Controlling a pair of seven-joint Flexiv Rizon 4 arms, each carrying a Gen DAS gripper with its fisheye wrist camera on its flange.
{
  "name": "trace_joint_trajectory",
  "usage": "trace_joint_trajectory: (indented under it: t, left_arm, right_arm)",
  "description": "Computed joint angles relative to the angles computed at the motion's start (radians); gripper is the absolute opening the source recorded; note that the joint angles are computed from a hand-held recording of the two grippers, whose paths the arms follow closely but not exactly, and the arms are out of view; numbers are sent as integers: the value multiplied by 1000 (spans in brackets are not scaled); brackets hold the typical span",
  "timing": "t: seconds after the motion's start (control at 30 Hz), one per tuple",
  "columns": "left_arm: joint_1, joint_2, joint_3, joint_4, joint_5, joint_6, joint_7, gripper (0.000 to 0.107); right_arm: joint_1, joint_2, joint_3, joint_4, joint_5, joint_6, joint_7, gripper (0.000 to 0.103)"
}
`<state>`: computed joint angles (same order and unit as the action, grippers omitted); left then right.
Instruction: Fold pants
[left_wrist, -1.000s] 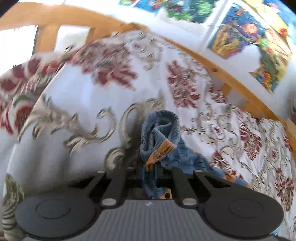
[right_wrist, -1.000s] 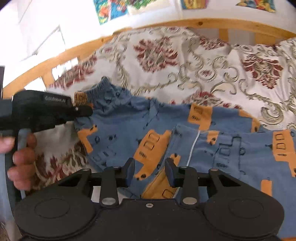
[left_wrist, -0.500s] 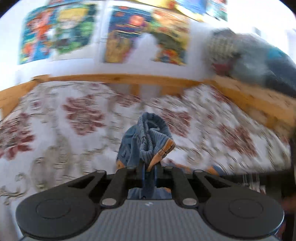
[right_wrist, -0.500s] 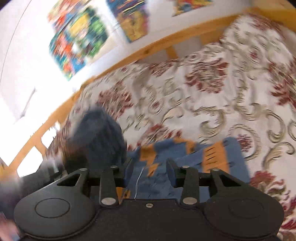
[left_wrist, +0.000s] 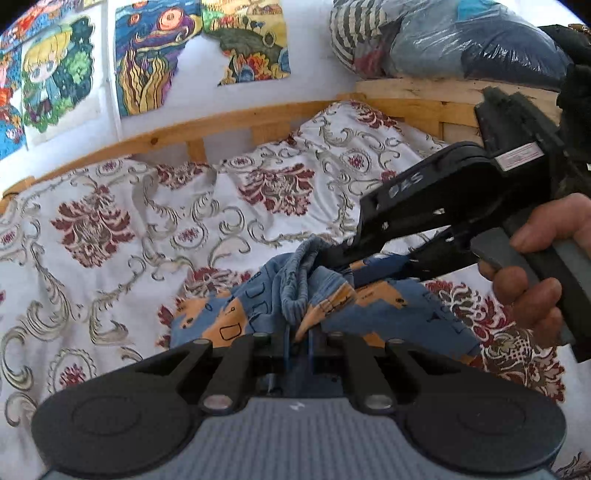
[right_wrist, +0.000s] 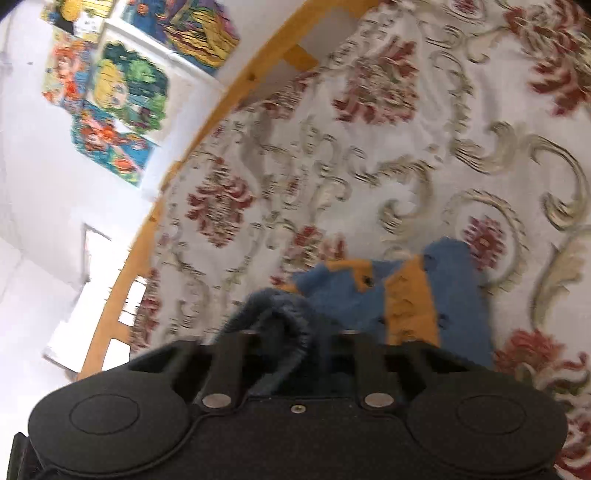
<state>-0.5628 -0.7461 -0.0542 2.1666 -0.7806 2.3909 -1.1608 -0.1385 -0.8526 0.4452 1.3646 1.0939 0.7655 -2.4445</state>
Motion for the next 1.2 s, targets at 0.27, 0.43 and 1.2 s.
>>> trace_joint_trajectory:
  t: [0.27,0.43,1.2]
  left_arm:
    - [35,7,-29,-72,84,-60,-16,9]
    - [36,-45,-27,-149,153,-165,-30,9]
    - [344,52,-52,45,528,-211,-564,64]
  right_arm:
    - [-2,64,-27,13,-16,71,-120,12]
    - [58,58,-65,58,-96,245,-155,12]
    - [13,99,71,277,-53,514,-488,23]
